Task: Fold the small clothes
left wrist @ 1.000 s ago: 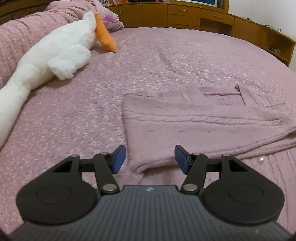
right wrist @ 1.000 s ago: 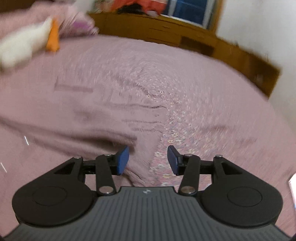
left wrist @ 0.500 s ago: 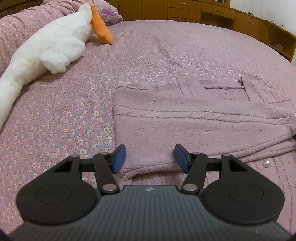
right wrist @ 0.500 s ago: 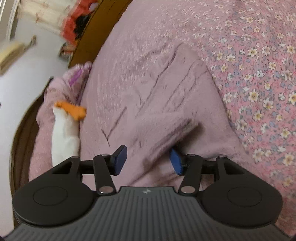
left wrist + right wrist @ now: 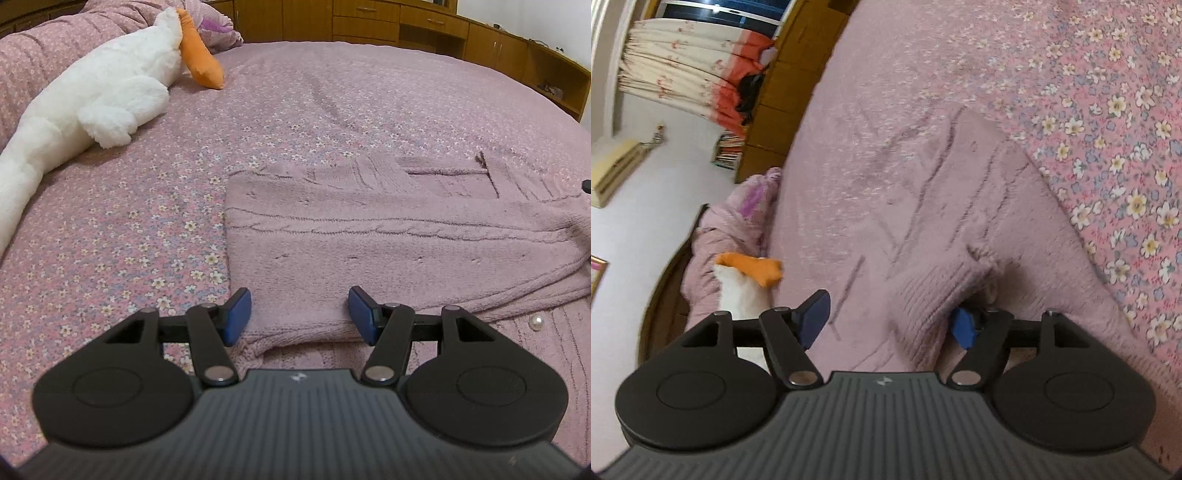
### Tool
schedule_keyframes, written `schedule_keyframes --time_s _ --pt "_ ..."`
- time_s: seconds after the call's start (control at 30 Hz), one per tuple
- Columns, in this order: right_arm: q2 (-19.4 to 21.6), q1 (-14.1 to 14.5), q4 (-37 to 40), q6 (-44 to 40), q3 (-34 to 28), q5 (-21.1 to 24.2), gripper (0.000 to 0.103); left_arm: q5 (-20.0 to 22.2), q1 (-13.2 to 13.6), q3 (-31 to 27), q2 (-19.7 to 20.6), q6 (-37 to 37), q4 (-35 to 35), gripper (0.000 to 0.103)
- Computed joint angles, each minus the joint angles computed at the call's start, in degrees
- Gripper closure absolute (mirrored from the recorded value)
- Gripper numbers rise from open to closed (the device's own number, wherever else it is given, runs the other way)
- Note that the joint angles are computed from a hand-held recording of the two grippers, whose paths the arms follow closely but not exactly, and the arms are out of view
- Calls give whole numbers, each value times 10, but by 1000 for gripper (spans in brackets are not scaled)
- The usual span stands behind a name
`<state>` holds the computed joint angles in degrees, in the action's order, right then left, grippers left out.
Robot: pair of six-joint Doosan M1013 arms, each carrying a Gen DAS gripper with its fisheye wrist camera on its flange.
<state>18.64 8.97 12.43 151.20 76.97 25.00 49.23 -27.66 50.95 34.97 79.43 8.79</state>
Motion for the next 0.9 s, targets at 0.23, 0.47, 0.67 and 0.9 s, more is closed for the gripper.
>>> schedule_keyframes --time_s 0.23,0.47,0.67,0.9 --pt "11 32 -258 60 -35 20 86 -6 2 5 -2 8 -7 43" --pt "21 75 -401 -69 -63 131 73 -9 2 6 -2 10 -5 43" --pt "1 62 -385 55 -19 105 43 -10 2 7 -2 17 -7 43" --pt "-16 71 -464 80 8 100 31 -7 0 5 -1 13 2 42"
